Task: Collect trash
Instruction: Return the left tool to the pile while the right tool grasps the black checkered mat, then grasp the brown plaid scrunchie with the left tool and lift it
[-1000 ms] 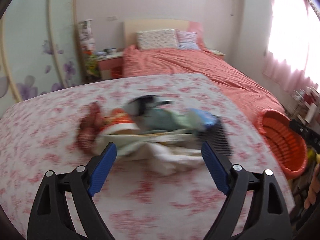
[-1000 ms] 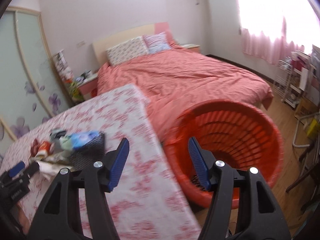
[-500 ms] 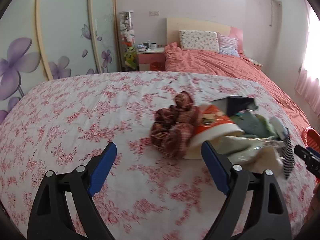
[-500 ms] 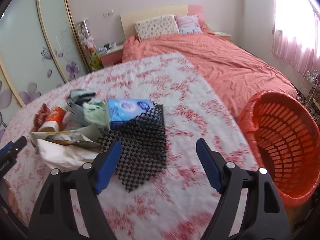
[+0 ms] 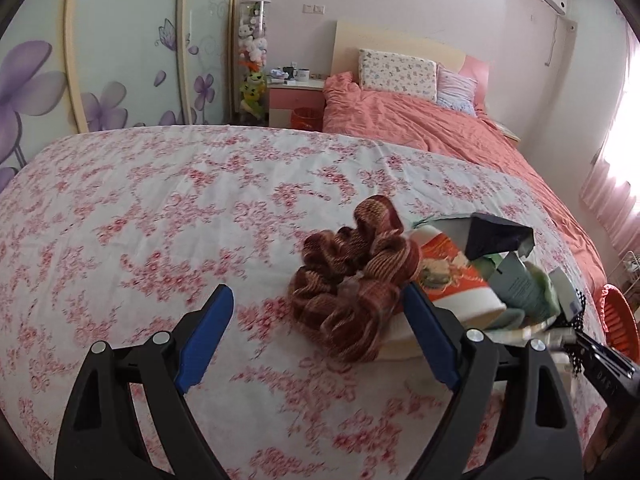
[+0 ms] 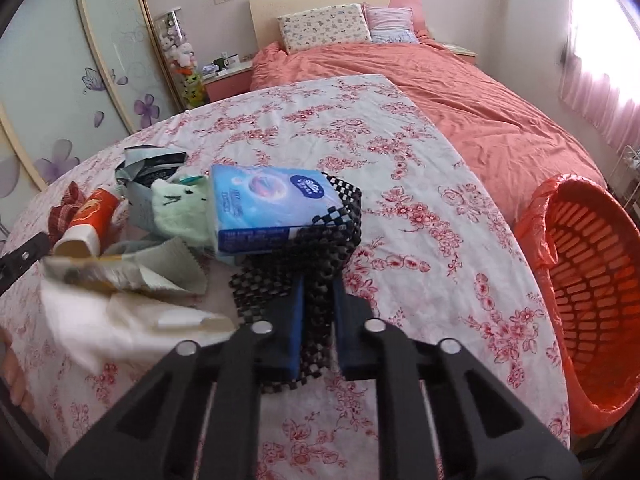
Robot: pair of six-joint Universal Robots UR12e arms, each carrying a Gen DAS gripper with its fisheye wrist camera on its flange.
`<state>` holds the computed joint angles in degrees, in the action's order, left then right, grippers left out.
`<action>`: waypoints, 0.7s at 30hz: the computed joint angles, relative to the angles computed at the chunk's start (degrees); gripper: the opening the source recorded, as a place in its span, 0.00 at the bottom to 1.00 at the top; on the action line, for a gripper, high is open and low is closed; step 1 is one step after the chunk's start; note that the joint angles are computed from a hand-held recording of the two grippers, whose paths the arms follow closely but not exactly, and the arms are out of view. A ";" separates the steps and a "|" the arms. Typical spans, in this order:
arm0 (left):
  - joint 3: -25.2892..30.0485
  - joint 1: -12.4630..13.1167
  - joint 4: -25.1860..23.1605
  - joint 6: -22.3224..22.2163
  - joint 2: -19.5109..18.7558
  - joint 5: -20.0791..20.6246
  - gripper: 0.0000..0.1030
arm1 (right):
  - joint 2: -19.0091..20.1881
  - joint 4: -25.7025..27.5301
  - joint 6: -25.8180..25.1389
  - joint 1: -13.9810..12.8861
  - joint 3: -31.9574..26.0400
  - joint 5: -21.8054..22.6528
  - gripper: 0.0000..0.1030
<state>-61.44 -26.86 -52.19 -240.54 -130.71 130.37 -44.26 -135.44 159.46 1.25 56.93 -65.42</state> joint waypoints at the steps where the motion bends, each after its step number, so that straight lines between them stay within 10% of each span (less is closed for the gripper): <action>1: 0.52 0.10 -0.79 0.07 -0.24 -0.32 0.83 | -0.13 -0.46 0.25 -0.09 0.27 -0.04 0.10; 21: 1.37 0.48 -5.21 -2.59 -0.63 -1.02 0.73 | 0.83 -2.10 5.07 -0.37 -0.98 -5.77 0.13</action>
